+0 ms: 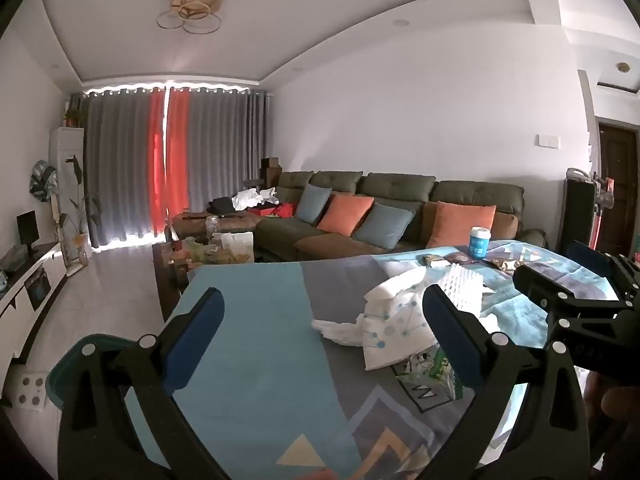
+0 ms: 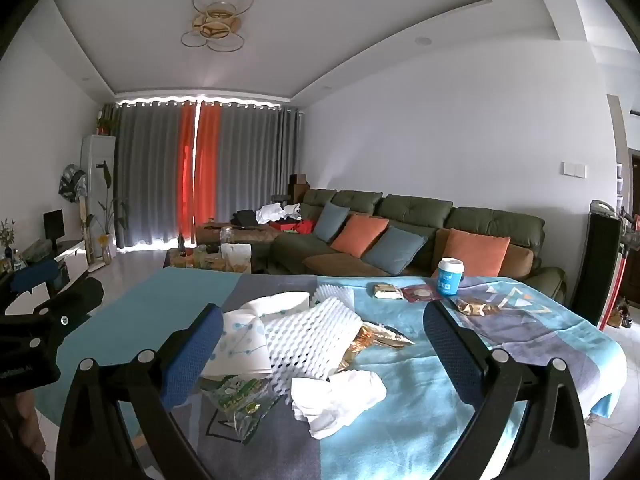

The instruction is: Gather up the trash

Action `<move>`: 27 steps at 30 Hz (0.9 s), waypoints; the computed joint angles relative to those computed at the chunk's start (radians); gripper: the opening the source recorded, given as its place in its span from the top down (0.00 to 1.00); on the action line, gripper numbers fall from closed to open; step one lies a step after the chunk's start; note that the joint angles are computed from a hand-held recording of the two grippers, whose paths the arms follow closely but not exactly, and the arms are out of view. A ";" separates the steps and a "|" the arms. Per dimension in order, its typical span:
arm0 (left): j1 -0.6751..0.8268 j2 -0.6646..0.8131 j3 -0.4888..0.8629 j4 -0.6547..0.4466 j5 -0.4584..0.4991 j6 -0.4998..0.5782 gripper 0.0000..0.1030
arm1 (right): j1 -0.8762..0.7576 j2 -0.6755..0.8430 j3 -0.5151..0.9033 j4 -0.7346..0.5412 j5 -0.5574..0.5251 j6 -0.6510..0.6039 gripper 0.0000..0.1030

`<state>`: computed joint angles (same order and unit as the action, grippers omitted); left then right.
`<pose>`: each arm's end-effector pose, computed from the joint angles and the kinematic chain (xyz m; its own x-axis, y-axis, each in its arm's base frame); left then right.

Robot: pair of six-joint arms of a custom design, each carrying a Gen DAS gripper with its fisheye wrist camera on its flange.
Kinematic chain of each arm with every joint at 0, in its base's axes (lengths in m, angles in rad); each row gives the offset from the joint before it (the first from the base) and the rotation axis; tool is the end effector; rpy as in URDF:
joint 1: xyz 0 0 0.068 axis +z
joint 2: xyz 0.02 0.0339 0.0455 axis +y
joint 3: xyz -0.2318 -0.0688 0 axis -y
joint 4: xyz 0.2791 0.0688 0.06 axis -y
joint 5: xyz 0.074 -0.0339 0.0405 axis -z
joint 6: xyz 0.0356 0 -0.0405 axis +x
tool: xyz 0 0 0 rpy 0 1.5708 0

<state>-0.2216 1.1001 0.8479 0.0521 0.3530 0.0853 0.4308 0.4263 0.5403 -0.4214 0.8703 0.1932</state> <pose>0.2952 -0.0791 0.2872 -0.1475 0.1152 -0.9823 0.5513 0.8341 0.0150 0.1675 0.0470 0.2714 -0.1944 0.0469 -0.9798 0.4384 0.8977 -0.0440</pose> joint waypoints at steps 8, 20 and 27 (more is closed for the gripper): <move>0.008 -0.007 0.011 -0.030 0.015 -0.003 0.05 | 0.000 -0.004 -0.005 0.006 -0.001 -0.002 0.06; 0.019 0.009 0.022 -0.031 0.026 -0.018 0.05 | 0.001 -0.002 -0.002 0.005 0.001 -0.002 0.06; 0.024 0.007 0.034 -0.051 0.026 -0.024 0.05 | 0.009 -0.001 -0.001 0.005 0.008 0.000 0.06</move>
<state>-0.1974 1.1068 0.8821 0.0008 0.3792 0.0615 0.4402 0.4249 0.5397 -0.4161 0.8787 0.1933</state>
